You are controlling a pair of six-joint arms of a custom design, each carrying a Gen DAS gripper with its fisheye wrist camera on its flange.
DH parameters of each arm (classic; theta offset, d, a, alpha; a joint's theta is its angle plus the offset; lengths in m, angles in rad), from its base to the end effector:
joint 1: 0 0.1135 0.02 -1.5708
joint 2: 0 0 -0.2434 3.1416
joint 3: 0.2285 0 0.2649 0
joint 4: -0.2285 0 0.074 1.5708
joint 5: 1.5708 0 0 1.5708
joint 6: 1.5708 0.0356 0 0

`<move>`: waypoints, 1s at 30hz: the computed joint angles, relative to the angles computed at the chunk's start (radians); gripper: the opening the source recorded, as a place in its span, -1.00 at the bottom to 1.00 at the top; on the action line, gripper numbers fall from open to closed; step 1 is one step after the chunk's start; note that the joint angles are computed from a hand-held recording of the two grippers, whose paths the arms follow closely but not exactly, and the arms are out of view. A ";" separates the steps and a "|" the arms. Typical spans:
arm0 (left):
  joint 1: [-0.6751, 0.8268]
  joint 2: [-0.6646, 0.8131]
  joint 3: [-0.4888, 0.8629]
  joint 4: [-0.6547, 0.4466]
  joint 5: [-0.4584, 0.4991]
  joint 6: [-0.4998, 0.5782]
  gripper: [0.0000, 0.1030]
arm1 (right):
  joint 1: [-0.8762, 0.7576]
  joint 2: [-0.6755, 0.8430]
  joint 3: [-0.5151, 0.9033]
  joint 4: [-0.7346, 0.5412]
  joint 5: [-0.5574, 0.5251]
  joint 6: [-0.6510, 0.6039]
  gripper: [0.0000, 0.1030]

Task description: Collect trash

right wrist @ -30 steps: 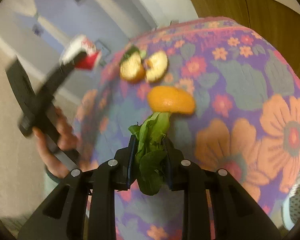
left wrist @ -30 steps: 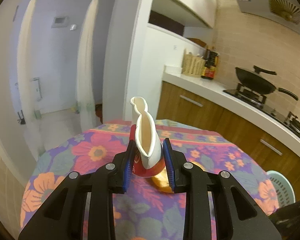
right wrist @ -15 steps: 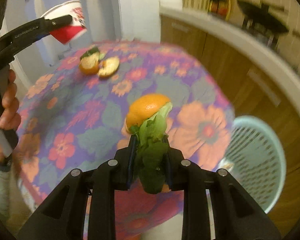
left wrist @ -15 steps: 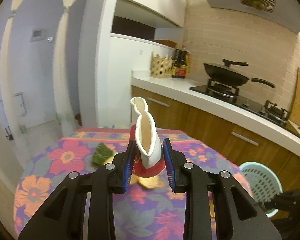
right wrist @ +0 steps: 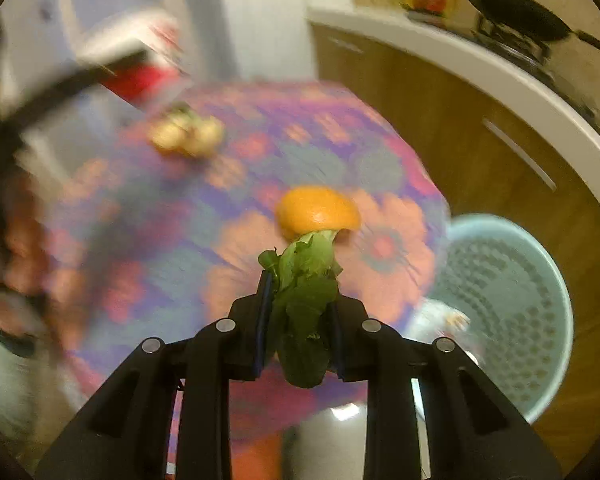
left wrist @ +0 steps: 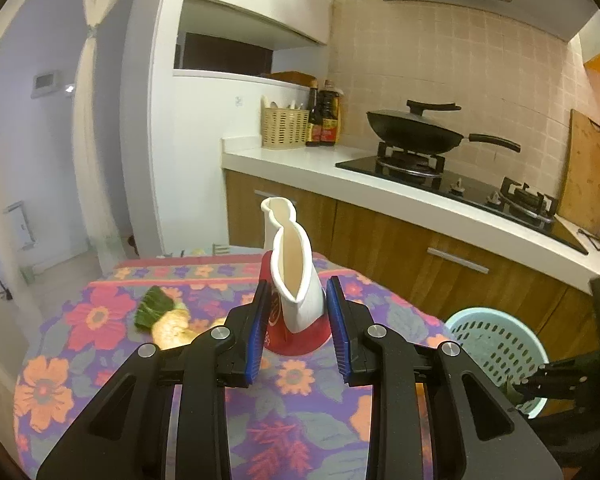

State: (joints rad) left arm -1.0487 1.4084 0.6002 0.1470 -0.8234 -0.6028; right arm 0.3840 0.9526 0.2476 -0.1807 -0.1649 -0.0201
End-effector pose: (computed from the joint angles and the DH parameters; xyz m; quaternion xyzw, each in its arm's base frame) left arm 0.1622 -0.2295 0.1483 0.0106 0.8418 -0.0522 0.5372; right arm 0.1678 0.0741 0.1059 -0.2155 0.9141 0.1369 0.3152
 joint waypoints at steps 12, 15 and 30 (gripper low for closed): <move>-0.015 -0.063 -0.027 -0.027 -0.004 -0.015 -0.54 | -0.029 0.012 -0.009 -0.065 -0.040 -0.042 -0.57; -0.010 -0.059 -0.028 -0.019 0.024 -0.020 -0.65 | -0.086 -0.129 -0.051 -0.114 -0.059 -0.071 -0.58; -0.198 -0.402 -0.330 -0.326 0.080 -0.437 0.14 | 0.176 0.072 0.006 0.179 0.053 0.020 -0.58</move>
State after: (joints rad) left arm -1.2469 1.0064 0.2703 -0.1786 -0.7434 -1.0400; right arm 0.5602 1.0251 0.2536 -0.0020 -0.1121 -0.0004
